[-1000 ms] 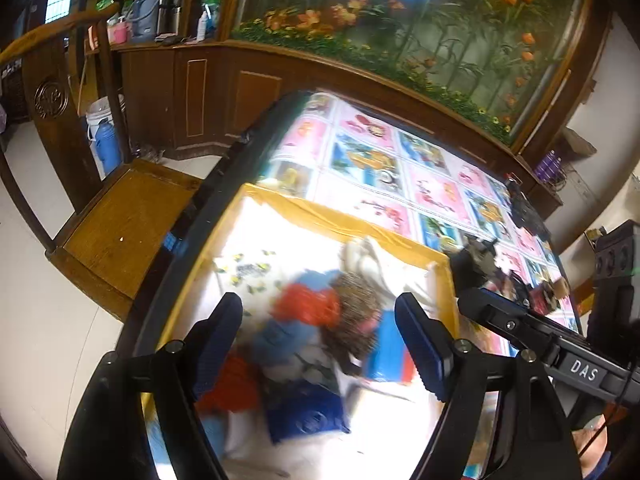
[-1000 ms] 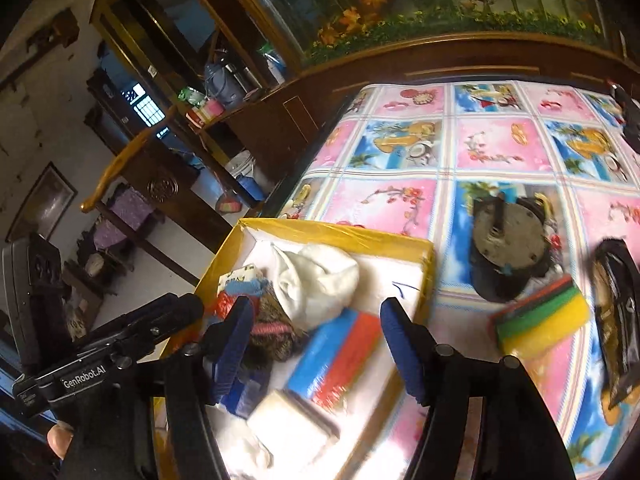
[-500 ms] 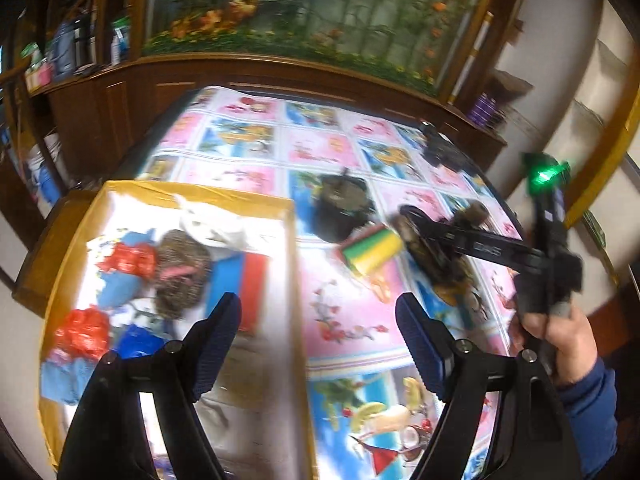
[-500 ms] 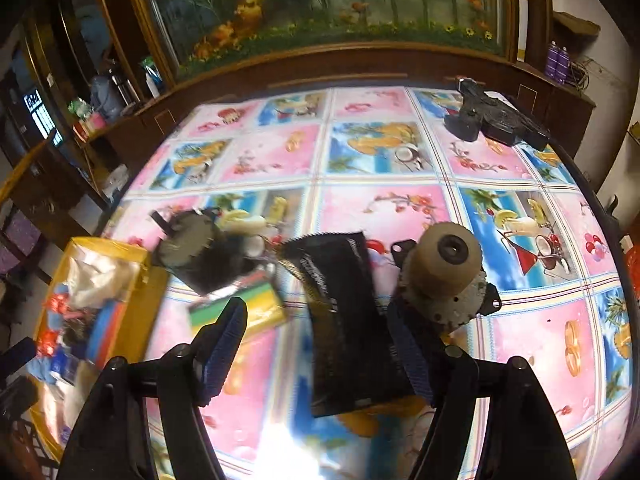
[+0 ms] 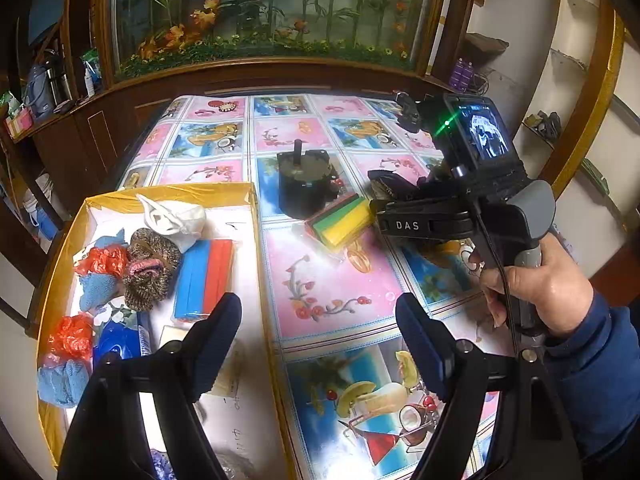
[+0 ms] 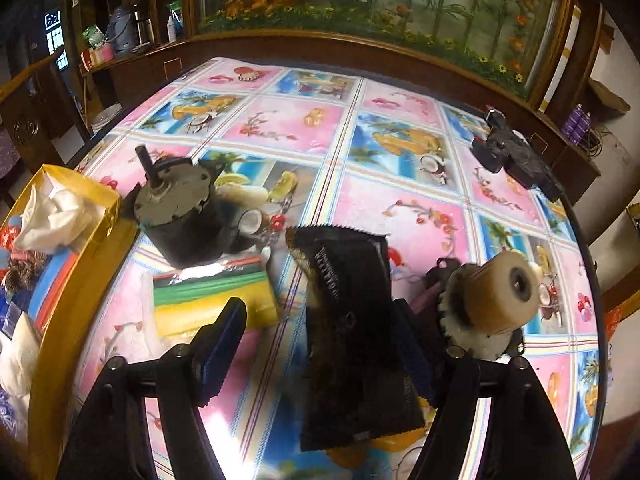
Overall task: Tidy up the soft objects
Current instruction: 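Move both grippers back and grasp the black package with the right gripper, then grasp the bagged yellow-and-green strips with the left gripper while the right gripper holds the black package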
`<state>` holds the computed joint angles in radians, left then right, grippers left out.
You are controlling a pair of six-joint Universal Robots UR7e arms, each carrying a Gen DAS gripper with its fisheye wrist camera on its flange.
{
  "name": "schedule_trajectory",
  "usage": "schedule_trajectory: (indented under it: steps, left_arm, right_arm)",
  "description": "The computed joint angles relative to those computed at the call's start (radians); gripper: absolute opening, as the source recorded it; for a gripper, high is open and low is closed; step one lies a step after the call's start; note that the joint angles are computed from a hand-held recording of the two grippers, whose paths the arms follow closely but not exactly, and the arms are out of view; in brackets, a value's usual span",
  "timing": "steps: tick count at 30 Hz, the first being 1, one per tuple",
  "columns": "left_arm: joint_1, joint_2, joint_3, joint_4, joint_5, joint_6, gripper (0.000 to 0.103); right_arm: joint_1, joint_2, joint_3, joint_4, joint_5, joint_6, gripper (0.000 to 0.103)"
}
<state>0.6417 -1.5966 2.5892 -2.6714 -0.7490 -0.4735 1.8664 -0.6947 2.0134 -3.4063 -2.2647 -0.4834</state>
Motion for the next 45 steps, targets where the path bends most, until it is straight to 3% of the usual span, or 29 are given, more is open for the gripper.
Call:
schedule_trajectory:
  steps: [4, 5, 6, 7, 14, 18, 22, 27, 33, 37, 40, 45]
  left_arm:
    - [0.011, 0.016, -0.005, -0.002, -0.006, -0.009, 0.079]
    - [0.01, 0.017, -0.003, -0.003, -0.004, -0.011, 0.079]
    - [0.009, 0.017, -0.002, -0.005, -0.002, -0.011, 0.079]
    - [0.01, 0.018, -0.003, -0.007, 0.0, -0.011, 0.079]
    - [0.019, 0.054, -0.036, 0.021, 0.002, -0.01, 0.079]
    - [0.046, 0.126, -0.105, 0.059, -0.013, -0.041, 0.079]
    - [0.112, 0.217, -0.184, 0.025, -0.075, -0.118, 0.086]
    - [0.199, 0.366, -0.292, -0.057, -0.099, -0.215, 0.086]
    - [0.216, 0.512, -0.388, -0.01, 0.077, -0.41, 0.086]
    - [0.243, 0.572, -0.449, 0.074, 0.102, -0.461, 0.086]
    - [0.246, 0.602, -0.464, 0.118, 0.153, -0.439, 0.086]
    - [0.205, 0.589, -0.386, 0.046, 0.145, -0.298, 0.086]
  right_arm:
    - [-0.004, 0.049, -0.028, -0.054, -0.063, -0.037, 0.074]
    - [-0.012, 0.03, -0.015, -0.021, -0.034, -0.023, 0.064]
    - [-0.019, 0.012, -0.005, 0.024, -0.014, 0.003, 0.038]
    - [-0.018, 0.009, 0.0, 0.026, -0.021, -0.002, 0.032]
    - [-0.049, -0.14, 0.202, 0.062, 0.152, -0.049, 0.029]
    - [-0.103, -0.163, 0.283, -0.091, 0.216, -0.092, 0.03]
    - [-0.214, -0.182, 0.343, -0.197, 0.414, -0.129, 0.031]
    - [-0.21, -0.191, 0.343, -0.192, 0.416, -0.129, 0.031]
    - [-0.241, -0.236, 0.358, -0.142, 0.468, -0.096, 0.031]
    - [-0.252, -0.255, 0.362, -0.12, 0.483, -0.077, 0.031]
    - [-0.26, -0.268, 0.365, -0.111, 0.49, -0.071, 0.031]
    - [-0.269, -0.285, 0.367, -0.106, 0.491, -0.052, 0.031]
